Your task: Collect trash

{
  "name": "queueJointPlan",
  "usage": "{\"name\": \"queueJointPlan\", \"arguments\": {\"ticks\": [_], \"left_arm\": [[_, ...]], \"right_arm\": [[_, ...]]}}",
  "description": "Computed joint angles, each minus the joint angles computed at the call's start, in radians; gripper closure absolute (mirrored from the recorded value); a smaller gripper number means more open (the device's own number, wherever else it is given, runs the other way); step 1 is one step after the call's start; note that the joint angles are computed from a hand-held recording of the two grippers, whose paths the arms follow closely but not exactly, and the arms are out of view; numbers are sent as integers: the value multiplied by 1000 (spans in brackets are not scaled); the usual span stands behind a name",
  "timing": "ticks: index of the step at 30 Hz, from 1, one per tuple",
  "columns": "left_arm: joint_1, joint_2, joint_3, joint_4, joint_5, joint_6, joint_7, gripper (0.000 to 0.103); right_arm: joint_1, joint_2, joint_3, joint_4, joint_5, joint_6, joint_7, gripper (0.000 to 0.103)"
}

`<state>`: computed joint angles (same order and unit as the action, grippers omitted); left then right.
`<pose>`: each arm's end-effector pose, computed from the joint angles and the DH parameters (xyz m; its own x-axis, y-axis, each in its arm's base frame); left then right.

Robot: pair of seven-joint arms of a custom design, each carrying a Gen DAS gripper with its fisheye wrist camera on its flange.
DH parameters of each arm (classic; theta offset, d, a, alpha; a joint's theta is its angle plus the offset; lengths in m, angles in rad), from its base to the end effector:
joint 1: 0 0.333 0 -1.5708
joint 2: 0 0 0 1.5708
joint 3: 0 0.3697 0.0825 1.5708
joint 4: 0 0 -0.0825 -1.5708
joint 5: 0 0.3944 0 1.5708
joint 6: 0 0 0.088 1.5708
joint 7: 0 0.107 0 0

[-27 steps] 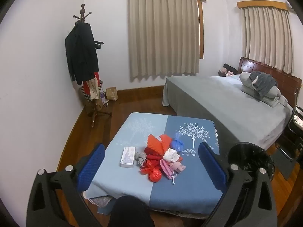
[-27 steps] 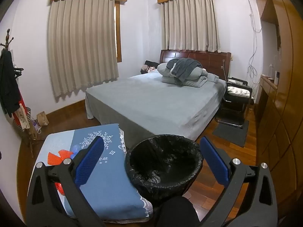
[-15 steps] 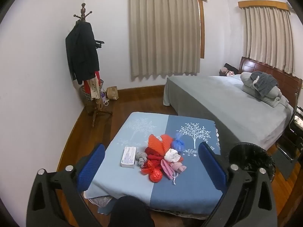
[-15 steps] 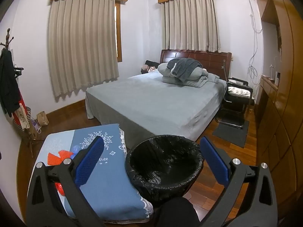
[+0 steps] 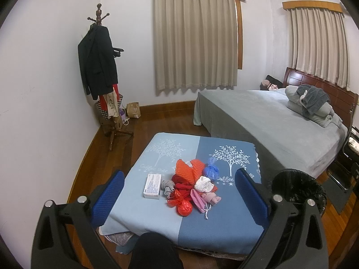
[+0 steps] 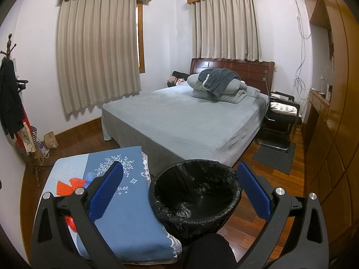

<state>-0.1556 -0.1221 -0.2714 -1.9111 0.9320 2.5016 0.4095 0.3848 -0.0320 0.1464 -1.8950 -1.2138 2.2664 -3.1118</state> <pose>0.5190 -0.2532 0.6762 0.1694 -0.9850 -0.0319 -0.5060 -0.0592 -0.8605 0.5288 0.2842 0.6226 -0.3973 -0.9175 -0.0170 -0.3962 0.1883 -0.8987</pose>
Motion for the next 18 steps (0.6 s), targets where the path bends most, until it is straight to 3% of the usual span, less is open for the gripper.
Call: {"name": "queueJointPlan", "arguments": {"ticks": [18], "left_arm": [[-1, 6, 3, -1, 9, 6, -9, 6]], "right_arm": [[5, 9, -4, 2, 2, 4, 3, 5]]}}
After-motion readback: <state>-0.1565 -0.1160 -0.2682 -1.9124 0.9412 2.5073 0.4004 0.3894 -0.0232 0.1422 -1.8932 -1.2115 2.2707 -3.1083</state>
